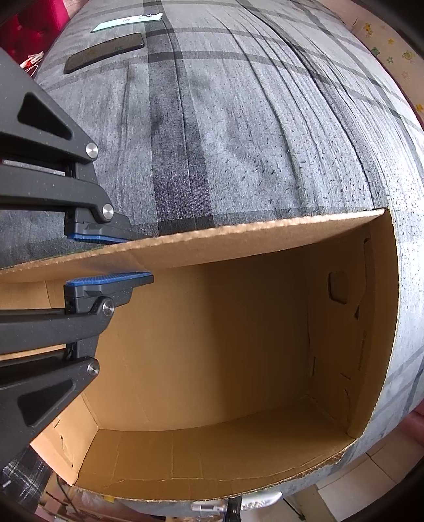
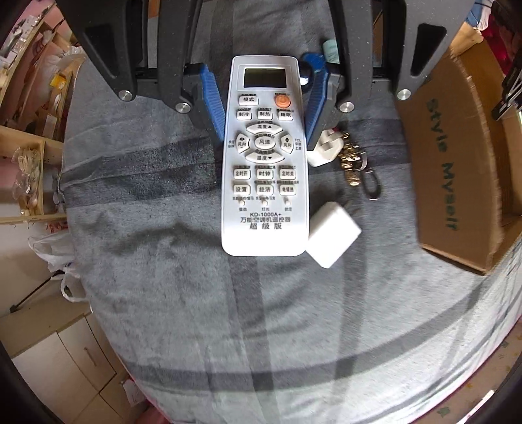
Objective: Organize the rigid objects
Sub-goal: 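Lift the white remote and carry it over the box with the right gripper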
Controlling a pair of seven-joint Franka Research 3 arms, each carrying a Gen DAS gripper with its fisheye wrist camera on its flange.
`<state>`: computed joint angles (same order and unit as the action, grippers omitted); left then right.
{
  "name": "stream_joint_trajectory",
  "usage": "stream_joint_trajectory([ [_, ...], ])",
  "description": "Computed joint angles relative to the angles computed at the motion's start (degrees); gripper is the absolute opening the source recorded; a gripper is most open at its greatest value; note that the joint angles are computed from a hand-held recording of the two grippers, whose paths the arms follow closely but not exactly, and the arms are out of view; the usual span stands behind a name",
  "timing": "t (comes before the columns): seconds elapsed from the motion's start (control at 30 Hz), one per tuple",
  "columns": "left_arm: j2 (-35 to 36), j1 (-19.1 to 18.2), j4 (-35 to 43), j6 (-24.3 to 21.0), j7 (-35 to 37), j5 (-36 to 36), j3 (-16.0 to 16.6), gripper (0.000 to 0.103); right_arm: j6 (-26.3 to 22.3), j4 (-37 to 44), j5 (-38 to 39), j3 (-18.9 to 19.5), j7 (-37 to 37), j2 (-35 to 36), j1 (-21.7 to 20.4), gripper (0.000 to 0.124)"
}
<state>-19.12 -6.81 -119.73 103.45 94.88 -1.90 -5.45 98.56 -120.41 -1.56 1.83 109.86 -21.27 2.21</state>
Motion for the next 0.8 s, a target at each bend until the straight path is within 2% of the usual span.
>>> stream_joint_trajectory([
  [0.17,-0.5,0.1,-0.7,1.1,-1.2,-0.2,-0.1,0.017,-1.2,2.3,0.5,1.0,0.5,-1.3,1.1,0.049],
  [0.5,-1.5,-0.5,-1.2,1.7,-0.4,0.3,0.0,0.017,-2.3,13.3,1.9,3.4,2.0,5.3,5.7,0.049],
  [0.8,-2.1,-0.7,-1.9,2.3,0.0,0.5,0.0,0.017,-2.7,18.7,4.3,4.2,1.1,8.7,9.9,0.049],
])
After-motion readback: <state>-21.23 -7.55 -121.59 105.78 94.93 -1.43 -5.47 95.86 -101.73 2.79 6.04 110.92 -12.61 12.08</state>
